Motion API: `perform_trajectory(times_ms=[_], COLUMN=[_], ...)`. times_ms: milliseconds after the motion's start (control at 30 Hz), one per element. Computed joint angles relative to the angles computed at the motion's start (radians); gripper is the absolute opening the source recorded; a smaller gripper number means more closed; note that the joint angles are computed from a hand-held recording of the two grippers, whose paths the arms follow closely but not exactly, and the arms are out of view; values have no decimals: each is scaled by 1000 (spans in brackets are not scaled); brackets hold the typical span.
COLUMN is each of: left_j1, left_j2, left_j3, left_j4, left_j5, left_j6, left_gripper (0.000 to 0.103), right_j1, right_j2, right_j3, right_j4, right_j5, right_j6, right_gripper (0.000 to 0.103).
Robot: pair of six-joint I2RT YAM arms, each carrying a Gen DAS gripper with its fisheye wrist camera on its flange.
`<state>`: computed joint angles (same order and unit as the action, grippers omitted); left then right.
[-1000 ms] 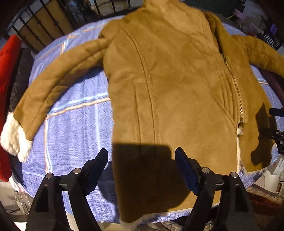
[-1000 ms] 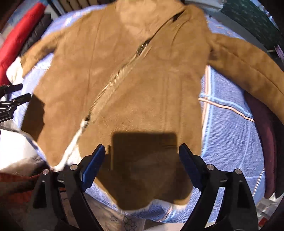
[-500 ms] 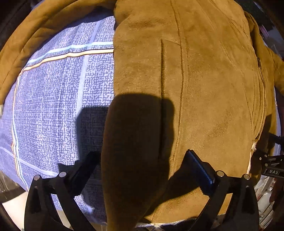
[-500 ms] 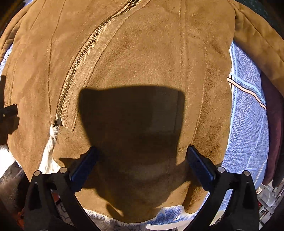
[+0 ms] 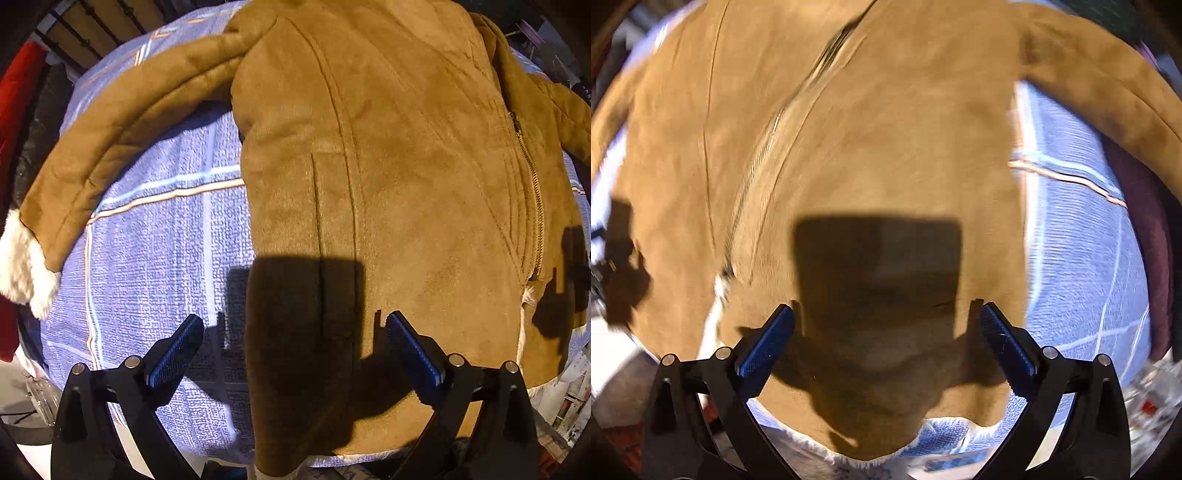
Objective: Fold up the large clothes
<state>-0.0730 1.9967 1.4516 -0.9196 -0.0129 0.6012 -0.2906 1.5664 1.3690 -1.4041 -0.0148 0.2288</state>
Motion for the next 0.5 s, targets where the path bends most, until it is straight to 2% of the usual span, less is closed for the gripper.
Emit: perform_trajectory(times_ms=[67,167,267,333,500], left_j1=[-20,-43,-100,-128,-204], left_j2=[-20,-70,-121,-182,-284], left_j3=[21,26,-16,-81,-161], left_j4=[-6,-33,-46,-17,35], left_j5=[-18,-15,-4,-8,-24], left_j6=[-25,-81,-153,-159,-126], left_gripper=[97,97,97,97,97], right_j1=[-117,-355,-614,-782,-1027], right_j2=[-56,-46,31,106,278], right_j3=[23,127,287,395,650], right_j4=[11,-2,-1,2,-26], right_j5=[-9,6,-38,-81,-138], right_j6=[-6,-93,-179,-204,-145], right_gripper=[98,98,98,98,98])
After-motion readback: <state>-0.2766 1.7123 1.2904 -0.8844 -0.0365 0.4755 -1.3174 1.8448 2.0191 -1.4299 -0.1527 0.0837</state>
